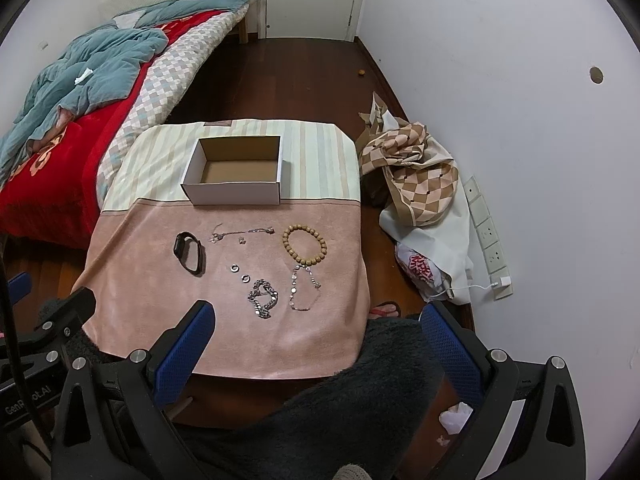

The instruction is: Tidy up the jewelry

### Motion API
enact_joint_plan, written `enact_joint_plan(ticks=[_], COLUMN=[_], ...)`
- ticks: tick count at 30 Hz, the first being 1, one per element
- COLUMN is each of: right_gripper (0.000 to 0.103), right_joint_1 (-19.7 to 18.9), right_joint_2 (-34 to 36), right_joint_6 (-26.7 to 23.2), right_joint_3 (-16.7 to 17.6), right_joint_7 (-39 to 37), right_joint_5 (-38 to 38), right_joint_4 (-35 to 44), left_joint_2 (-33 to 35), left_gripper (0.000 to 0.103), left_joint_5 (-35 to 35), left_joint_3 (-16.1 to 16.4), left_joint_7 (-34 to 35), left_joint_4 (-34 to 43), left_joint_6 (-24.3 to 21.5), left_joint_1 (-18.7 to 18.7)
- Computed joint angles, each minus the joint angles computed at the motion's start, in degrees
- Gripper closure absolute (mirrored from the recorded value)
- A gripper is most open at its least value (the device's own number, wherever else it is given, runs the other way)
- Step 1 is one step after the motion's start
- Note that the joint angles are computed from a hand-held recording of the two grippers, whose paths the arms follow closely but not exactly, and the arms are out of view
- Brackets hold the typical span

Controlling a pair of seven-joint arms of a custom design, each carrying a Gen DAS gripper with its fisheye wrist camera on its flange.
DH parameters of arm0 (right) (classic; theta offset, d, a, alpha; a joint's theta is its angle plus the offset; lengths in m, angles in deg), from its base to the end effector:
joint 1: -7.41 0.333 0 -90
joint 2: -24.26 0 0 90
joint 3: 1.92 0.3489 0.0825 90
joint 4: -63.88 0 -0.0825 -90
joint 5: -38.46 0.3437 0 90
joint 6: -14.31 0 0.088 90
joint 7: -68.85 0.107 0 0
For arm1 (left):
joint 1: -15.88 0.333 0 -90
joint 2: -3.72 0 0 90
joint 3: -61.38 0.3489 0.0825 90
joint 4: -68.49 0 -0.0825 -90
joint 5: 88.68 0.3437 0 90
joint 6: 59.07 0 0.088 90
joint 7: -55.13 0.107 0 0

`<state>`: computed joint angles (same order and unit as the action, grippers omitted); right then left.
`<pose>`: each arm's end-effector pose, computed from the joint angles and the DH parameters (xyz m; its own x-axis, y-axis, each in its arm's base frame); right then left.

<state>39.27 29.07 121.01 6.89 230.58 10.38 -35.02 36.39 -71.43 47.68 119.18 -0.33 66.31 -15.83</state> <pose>0.4509 0.3349 0.5791 -0.4226 -0.8985 0.1189 -0.8374 0.3368 -0.4304 0.5588 -0.4750 0.5404 -0.3915 -0.9197 0.0294 -0.8305 0.3394 -0.4417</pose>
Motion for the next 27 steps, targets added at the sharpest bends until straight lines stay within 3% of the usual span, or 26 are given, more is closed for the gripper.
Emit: enact_joint_plan(ticks=[27], right_gripper=[0.0], right_joint_1=[0.19], right_joint_2=[0.66], right_joint_6=[-0.46], right_joint_3=[-0.3], right_joint_7=[-1.23], right_joint_5=[0.29], right_joint_4=[0.6], left_joint_2=[-0.24], left_gripper=[0.0], left_joint_5=[-0.21], left_joint_3=[-0.13], left_joint_7=[0.2], left_joint_4=[-0.69], left_joint_6=[0.35], left_joint_1=[0.2])
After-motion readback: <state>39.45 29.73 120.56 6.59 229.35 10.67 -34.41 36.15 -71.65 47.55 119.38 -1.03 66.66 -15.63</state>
